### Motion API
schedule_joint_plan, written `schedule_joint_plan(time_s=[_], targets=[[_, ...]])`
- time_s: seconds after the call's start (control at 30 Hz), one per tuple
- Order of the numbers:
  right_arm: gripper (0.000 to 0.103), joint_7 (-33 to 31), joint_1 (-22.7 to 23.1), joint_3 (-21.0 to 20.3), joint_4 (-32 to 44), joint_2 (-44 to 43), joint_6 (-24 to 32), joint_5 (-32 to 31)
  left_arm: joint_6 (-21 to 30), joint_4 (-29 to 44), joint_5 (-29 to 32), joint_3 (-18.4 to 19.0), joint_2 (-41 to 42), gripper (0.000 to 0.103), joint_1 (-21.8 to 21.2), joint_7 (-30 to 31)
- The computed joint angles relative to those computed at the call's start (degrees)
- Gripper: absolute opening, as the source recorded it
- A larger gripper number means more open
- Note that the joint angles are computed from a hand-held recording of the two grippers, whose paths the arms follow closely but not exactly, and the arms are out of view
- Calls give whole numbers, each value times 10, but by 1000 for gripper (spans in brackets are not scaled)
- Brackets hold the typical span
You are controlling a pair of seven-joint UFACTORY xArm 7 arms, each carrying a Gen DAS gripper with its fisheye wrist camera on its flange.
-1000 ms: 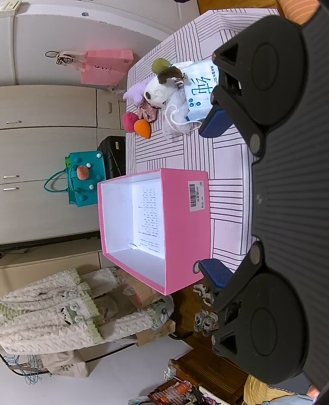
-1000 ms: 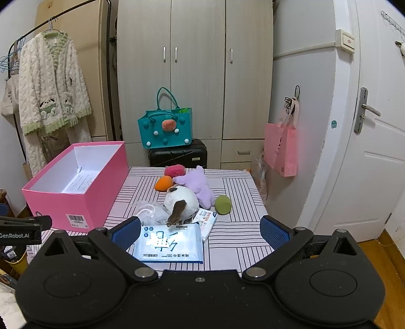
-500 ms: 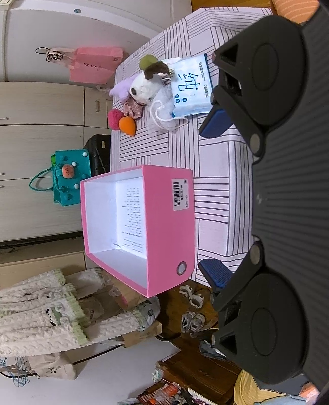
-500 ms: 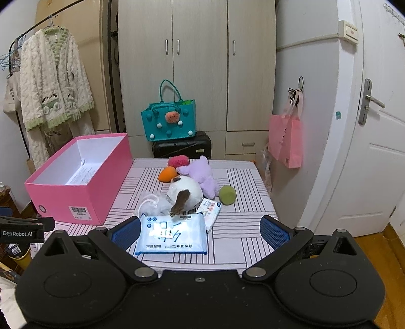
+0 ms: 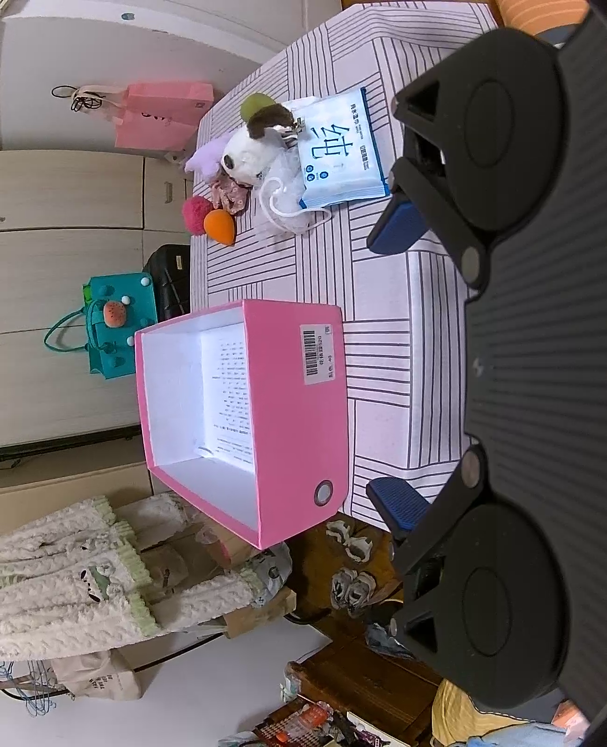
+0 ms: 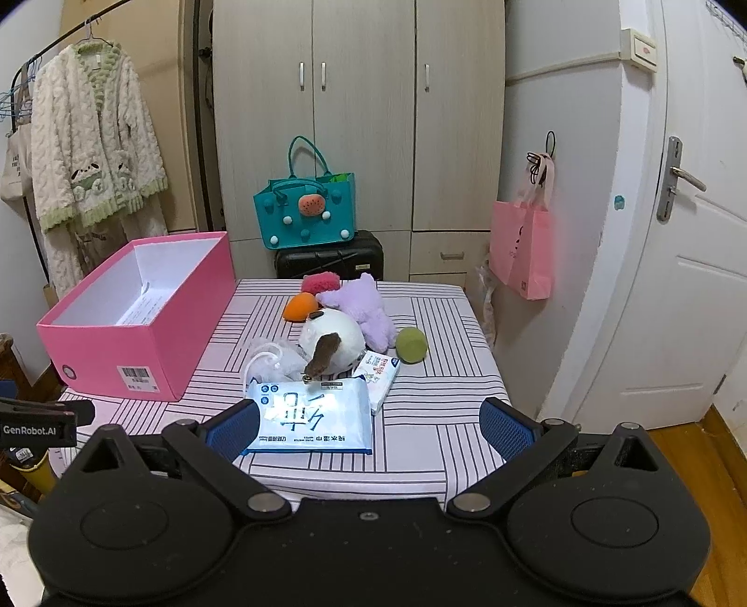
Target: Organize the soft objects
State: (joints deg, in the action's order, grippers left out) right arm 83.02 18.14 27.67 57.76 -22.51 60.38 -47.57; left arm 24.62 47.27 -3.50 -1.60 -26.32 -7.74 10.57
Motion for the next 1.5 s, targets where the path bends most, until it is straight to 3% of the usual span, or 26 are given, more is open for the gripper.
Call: schedule_joint_plan(time_s=[1.1,1.33,1.5], targets=[[102,-6,10,2,8,9,6,-15,-34,-16,-11,13,-9,103,-9,24],[102,12,-1,-8,-15,-9,-50,-35,-30,2,-68,44,9,103,-41,56],[102,22,-24,-6,-39,-13,-107,-78,-71,-5,-83,40,17,103,-37,65]])
